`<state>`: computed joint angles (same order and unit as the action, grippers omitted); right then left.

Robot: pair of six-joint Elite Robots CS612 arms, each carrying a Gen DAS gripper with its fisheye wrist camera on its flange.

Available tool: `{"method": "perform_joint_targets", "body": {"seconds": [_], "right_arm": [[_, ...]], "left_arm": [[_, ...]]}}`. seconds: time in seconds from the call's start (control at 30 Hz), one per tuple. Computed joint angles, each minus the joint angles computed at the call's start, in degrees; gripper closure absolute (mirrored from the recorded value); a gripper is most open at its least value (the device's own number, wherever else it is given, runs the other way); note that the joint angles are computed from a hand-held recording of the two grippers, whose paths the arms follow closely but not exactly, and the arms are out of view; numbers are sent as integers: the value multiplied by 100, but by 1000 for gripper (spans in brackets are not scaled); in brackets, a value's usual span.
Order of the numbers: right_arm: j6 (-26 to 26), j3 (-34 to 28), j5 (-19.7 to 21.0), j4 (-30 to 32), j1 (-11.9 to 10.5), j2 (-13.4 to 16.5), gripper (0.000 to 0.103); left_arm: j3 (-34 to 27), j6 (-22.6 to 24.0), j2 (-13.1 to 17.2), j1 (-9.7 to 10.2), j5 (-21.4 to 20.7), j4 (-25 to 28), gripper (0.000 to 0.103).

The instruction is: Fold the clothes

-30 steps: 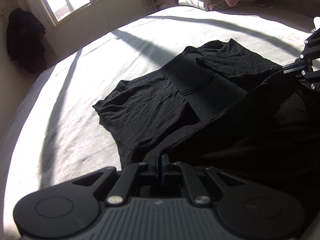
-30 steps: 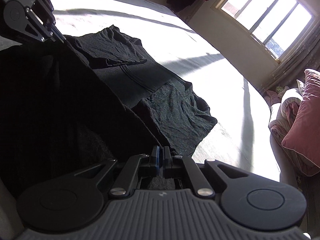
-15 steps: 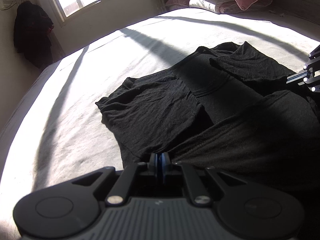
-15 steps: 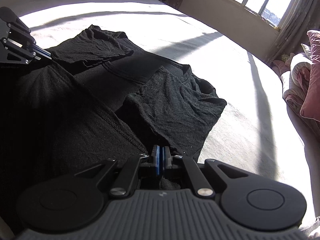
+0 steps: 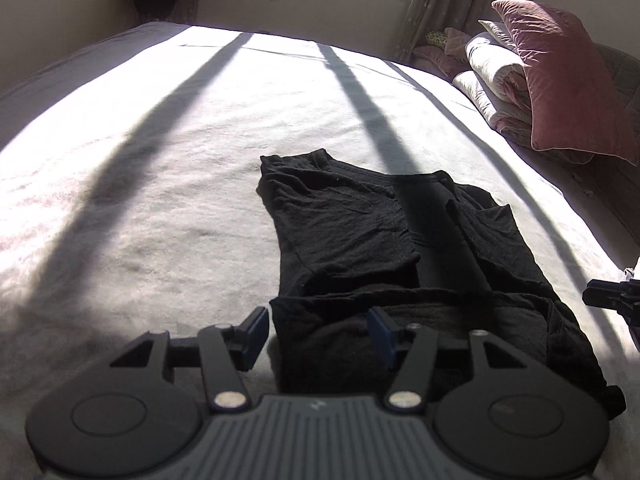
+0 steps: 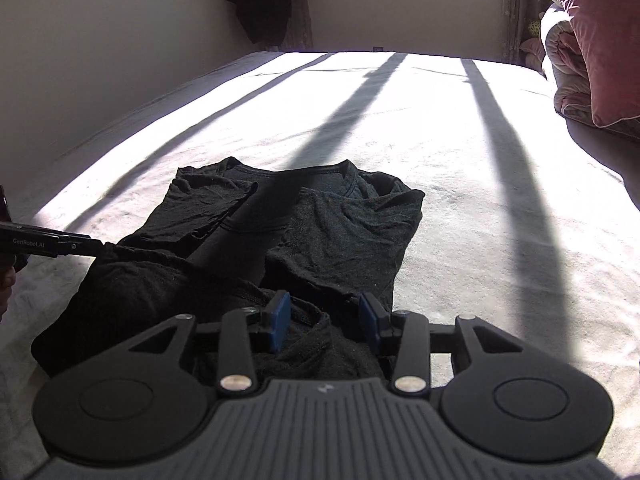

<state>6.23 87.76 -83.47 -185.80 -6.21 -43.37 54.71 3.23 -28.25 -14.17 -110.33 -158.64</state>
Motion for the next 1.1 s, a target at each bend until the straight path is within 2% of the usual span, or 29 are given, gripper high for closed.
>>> {"method": "perform_joint_targets", "body": {"seconds": [0.13,0.2,0.3,0.37,0.47,0.5,0.53,0.6,0.73,0.77,0.83,0.87,0.93,1.0,1.1], "right_arm": [[-176,305,50,-503,114,-34,61],[-542,334,-68,-579,205,8,61],[-1093,332,-316,-716,343,105,61],[-1390,281,-534,-844,415,202,61],[-1926,133,-1131,-913,525,370,61],[-2017,108,-1255,-966,533,406,66],[-2092,87,-1363,-1027,536,439,79],[-1855,86,-1457,-1121,485,465,91],[-1057,130,-1547,-1252,359,450,97],[-901,155,-1499,-1271,325,430,97],[-604,278,-986,-1356,205,336,96],[-453,336,-714,-1406,142,291,90],[-454,390,-326,-1424,102,237,68],[-710,425,-67,-1490,116,225,57],[-1233,389,43,-1191,187,230,57]], "left_arm": [[248,-664,-17,82,-193,-351,46],[298,-1029,31,118,-345,-551,46],[269,-1411,123,104,-321,-762,48],[281,-1527,165,68,-228,-975,48],[338,-1383,191,7,11,-1259,48],[355,-1317,196,-11,87,-1334,49],[366,-1267,201,-27,150,-1391,49],[377,-1194,213,-57,267,-1492,49],[417,-1028,221,-123,534,-1626,49],[423,-981,219,-140,596,-1634,49],[441,-889,213,-171,709,-1658,48],[461,-847,208,-183,749,-1682,48],[486,-757,202,-201,815,-1710,48],[512,-679,195,-217,876,-1739,48],[527,-646,187,-224,906,-1747,48]]}}
